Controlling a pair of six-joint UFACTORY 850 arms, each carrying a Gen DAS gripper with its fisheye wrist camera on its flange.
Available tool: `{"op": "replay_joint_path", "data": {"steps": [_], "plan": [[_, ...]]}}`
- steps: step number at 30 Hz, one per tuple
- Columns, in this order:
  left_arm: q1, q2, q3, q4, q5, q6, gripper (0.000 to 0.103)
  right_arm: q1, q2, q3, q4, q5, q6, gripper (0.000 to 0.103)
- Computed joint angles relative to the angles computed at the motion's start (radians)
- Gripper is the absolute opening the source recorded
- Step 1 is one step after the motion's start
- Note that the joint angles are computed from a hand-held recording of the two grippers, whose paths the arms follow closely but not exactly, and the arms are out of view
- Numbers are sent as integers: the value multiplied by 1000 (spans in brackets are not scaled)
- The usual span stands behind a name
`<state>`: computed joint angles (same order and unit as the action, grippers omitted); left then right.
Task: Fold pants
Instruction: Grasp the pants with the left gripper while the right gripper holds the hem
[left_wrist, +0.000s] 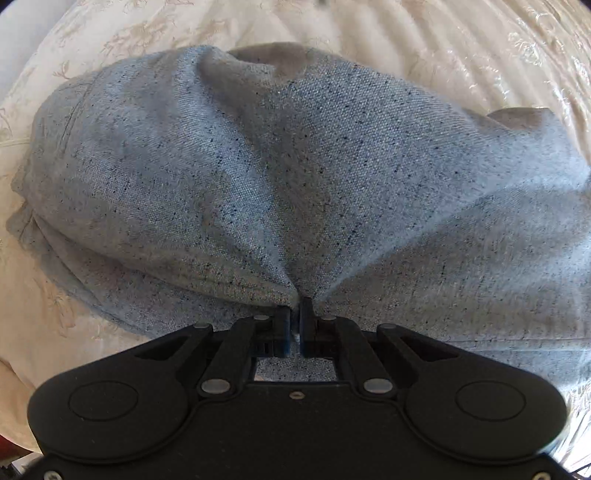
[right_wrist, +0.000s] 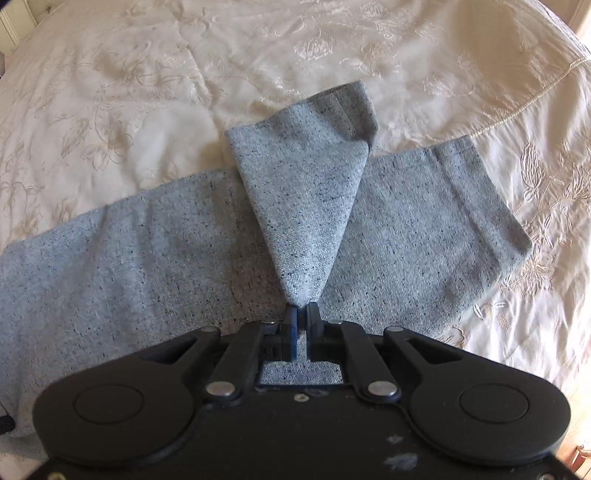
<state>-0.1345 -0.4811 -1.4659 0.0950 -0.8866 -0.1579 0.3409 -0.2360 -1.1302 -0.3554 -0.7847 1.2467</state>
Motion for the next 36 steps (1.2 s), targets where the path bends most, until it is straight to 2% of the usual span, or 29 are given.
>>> {"op": "replay_joint_path", "data": {"steps": [3, 9, 14, 19, 25, 27, 29, 30, 32, 36], "plan": [[-13, -14, -6, 28, 12, 10, 6, 11, 22, -7, -23, -20, 22, 9], [-17, -32, -22, 28, 21, 31, 6, 52, 20, -70, -200, -84, 64, 16], [-6, -42, -39, 9, 7, 62, 5, 38, -77, -170, -273, -96, -4, 23], [21, -45, -47, -24, -12, 63, 5, 9, -225, -307, -278, -114, -125, 28], [19, -46, -37, 2, -3, 2, 5, -12, -408, -467, -276, -195, -267, 32], [-1, -32, -21, 22, -2, -39, 5, -18, -438, -485, -272, -229, -291, 32], [-10, -26, -17, 34, -5, -67, 5, -30, -411, -451, -262, -200, -292, 21], [-9, -16, -5, 38, -3, -77, 5, -39, -377, -417, -254, -167, -272, 5], [-9, -15, -4, 39, -4, -96, 5, -58, -280, -328, -266, -85, -198, 5], [3, -1, 13, 42, 5, -119, 5, -97, -59, -137, -337, 0, -23, 5]]}}
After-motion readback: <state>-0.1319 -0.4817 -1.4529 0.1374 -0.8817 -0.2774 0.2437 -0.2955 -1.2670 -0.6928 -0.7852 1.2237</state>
